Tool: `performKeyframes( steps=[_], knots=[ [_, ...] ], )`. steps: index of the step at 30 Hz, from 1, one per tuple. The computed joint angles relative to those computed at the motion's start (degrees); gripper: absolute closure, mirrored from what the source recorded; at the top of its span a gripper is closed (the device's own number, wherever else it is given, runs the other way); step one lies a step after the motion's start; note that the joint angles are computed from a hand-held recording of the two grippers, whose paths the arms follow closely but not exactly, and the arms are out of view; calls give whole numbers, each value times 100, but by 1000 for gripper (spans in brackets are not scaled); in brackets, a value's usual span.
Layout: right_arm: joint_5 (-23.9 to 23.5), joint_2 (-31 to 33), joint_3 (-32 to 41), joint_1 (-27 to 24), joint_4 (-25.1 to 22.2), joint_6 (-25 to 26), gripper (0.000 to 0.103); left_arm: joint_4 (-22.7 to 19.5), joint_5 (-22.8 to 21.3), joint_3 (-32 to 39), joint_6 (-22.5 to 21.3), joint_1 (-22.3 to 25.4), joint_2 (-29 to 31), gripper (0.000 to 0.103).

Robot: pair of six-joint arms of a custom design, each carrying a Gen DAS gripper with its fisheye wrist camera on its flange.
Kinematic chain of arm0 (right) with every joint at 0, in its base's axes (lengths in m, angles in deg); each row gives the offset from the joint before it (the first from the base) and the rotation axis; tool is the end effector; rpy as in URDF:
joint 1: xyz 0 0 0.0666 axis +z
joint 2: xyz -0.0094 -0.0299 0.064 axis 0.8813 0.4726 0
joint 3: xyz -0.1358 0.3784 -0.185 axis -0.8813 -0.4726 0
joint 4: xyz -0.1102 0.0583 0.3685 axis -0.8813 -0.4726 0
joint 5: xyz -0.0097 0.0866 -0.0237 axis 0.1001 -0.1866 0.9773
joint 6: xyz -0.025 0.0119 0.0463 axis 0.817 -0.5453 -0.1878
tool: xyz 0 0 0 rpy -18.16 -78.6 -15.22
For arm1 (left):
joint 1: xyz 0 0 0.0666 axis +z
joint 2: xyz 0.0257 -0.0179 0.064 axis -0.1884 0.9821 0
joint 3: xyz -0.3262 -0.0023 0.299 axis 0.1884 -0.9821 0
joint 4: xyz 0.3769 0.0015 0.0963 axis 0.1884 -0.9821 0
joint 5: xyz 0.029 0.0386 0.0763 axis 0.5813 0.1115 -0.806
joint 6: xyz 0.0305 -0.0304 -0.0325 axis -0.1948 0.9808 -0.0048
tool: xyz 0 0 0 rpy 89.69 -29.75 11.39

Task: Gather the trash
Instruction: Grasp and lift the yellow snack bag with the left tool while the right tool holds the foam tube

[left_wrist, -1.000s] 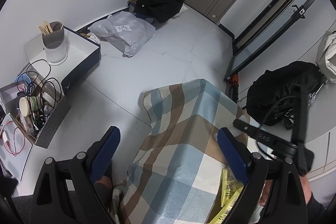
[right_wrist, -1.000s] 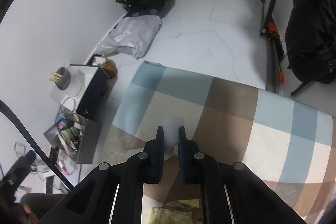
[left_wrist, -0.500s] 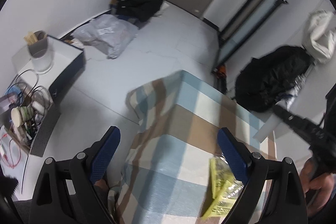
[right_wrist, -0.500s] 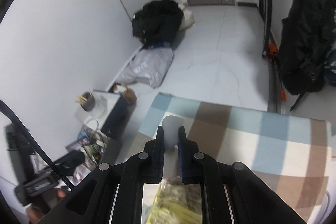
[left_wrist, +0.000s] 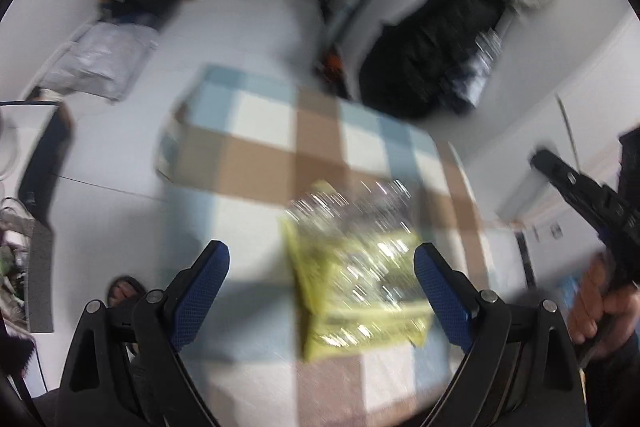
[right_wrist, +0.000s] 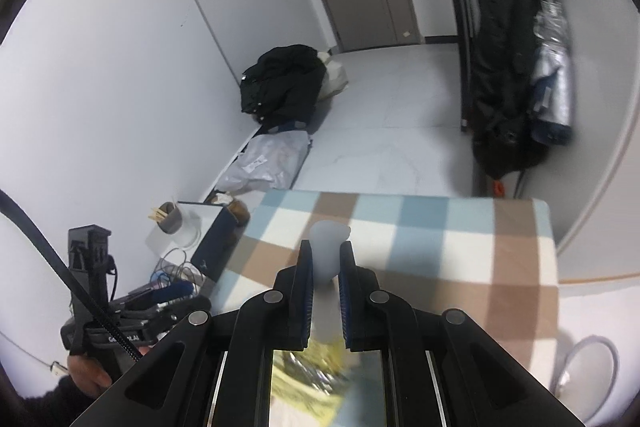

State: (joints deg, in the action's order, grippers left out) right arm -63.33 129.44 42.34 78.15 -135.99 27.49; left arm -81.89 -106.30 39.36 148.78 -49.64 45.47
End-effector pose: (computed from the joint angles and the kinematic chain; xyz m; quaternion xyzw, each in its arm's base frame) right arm 0.5247 0.1752 0.5925 -0.3570 0.8402 0.2888 0.2883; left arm 0.3613 -0.2775 0.5404 -0.2611 0.8987 -0.1712 0.3081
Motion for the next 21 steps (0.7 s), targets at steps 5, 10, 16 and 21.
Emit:
performKeyframes(
  steps=[5,10,16,21],
  knots=[
    [-148,-173,-411,-356,139,55,92,-543,19,544,-409,-262,451,11],
    [-305,-321,-795,-671,251,219,92,-1005,427,792,-330,-300,778,11],
    [-585,-365,-1039,-1009,169,311,92,-1128,621,735,182,-238,825,11],
    [-760,-310,-1111,-1184,94,356,92,-1693,430,949,205,-223,1021,11]
  ],
)
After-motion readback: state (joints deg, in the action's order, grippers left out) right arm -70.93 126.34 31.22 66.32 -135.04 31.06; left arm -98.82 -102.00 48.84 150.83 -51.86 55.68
